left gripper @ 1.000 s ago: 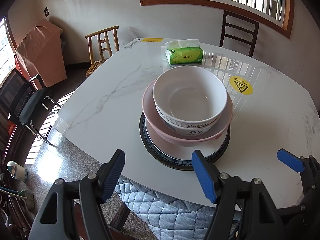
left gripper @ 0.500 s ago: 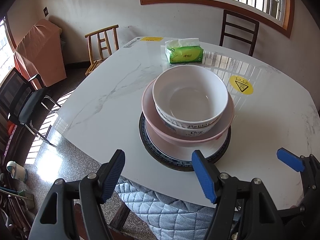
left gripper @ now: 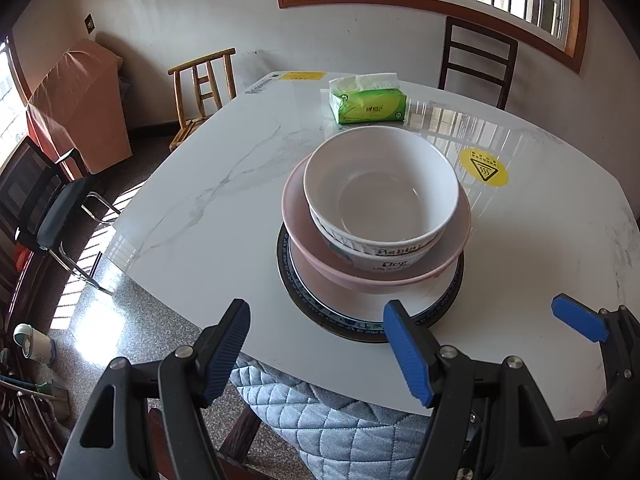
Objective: Organize plates and bowls
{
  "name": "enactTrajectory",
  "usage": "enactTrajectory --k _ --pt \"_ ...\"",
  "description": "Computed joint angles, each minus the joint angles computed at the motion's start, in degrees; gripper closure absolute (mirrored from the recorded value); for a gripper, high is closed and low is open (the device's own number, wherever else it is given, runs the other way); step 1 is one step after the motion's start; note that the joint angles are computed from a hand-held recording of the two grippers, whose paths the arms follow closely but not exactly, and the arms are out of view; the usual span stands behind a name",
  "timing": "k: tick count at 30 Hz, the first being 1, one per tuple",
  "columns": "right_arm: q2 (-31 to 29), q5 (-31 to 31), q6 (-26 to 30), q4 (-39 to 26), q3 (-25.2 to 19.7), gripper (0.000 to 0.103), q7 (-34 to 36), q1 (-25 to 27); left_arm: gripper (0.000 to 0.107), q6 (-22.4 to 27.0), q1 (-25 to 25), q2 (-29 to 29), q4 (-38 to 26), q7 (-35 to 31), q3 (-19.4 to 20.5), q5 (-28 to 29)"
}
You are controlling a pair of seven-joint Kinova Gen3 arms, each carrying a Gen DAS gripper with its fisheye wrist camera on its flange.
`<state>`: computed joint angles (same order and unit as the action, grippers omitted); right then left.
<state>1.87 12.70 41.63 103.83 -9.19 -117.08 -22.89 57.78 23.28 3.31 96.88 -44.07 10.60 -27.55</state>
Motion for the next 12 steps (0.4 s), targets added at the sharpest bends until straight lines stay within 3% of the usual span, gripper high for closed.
enactTrajectory --k 12 --pt "0.21 -0.25 0.06 -0.06 0.10 0.002 0.20 -0.04 0.037 -0.50 0.06 -0.08 0.49 -0.09 0.03 -0.52"
